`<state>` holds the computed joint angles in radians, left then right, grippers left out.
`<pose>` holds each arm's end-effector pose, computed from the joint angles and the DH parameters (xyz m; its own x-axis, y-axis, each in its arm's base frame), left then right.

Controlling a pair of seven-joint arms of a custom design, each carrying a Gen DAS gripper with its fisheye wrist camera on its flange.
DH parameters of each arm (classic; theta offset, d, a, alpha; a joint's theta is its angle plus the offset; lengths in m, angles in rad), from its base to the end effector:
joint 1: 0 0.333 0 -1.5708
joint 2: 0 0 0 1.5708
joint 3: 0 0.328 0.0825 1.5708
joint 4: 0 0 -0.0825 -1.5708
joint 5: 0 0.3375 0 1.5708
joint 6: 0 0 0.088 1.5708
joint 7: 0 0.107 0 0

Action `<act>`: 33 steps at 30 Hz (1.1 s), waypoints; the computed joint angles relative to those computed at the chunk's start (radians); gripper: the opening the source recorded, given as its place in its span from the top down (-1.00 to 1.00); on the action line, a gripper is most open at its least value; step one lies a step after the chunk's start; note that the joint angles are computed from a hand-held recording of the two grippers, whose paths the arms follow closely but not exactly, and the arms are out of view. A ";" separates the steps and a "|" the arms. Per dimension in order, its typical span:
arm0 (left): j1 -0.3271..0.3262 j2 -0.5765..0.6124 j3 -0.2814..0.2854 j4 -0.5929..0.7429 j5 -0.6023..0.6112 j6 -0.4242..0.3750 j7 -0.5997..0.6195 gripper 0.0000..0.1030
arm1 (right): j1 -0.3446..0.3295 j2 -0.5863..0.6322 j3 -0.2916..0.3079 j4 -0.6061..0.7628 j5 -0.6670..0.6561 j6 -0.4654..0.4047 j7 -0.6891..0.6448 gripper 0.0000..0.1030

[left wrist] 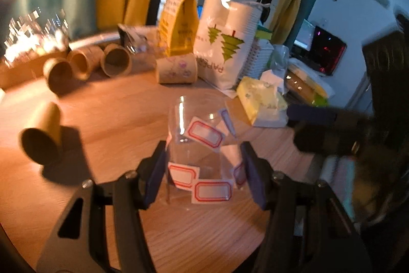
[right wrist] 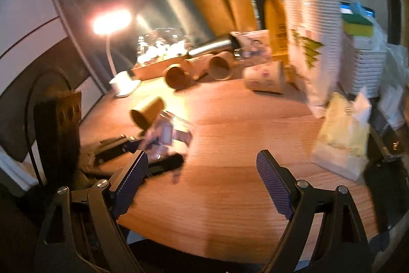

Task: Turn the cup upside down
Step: 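Grasp the clear cup with the right tool while the left tool holds it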

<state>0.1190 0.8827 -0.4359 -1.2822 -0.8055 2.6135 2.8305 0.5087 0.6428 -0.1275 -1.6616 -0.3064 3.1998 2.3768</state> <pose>0.7462 -0.1128 0.3247 -0.7131 -0.6669 0.2159 -0.5368 0.3214 -0.7801 0.6339 0.3078 0.3804 0.0935 -0.9441 -0.3162 -0.6777 0.1723 -0.7149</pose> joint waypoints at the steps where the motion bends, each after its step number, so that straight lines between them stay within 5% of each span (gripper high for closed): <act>1: 0.012 -0.032 -0.019 -0.074 -0.073 0.080 0.112 -0.13 | 0.002 0.010 0.008 0.019 0.000 -0.010 -0.004 -0.73; 4: 0.101 -0.046 -0.149 -0.183 -0.167 0.207 0.311 -0.13 | -0.025 0.040 0.069 0.071 0.008 -0.035 -0.023 -0.73; 6: 0.171 -0.048 -0.224 -0.228 -0.268 0.214 0.459 -0.13 | -0.065 0.058 0.133 0.096 0.022 -0.033 -0.041 -0.73; 13: 0.266 -0.054 -0.281 -0.266 -0.510 0.133 0.716 -0.13 | -0.136 0.096 0.253 0.125 0.081 0.006 -0.056 -0.73; 20: 0.295 -0.098 -0.279 -0.318 -0.704 0.083 0.985 -0.13 | -0.143 0.124 0.292 0.175 0.095 -0.018 -0.093 -0.73; 33: 0.177 -0.148 -0.126 -0.321 -0.788 0.009 1.010 -0.14 | -0.223 0.143 0.394 0.158 0.116 0.035 -0.149 -0.57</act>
<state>0.2961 0.7346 -0.5615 -1.6029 -1.5932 2.6224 3.8410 0.2862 0.7856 0.2665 -1.5037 -0.1902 3.2343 2.2280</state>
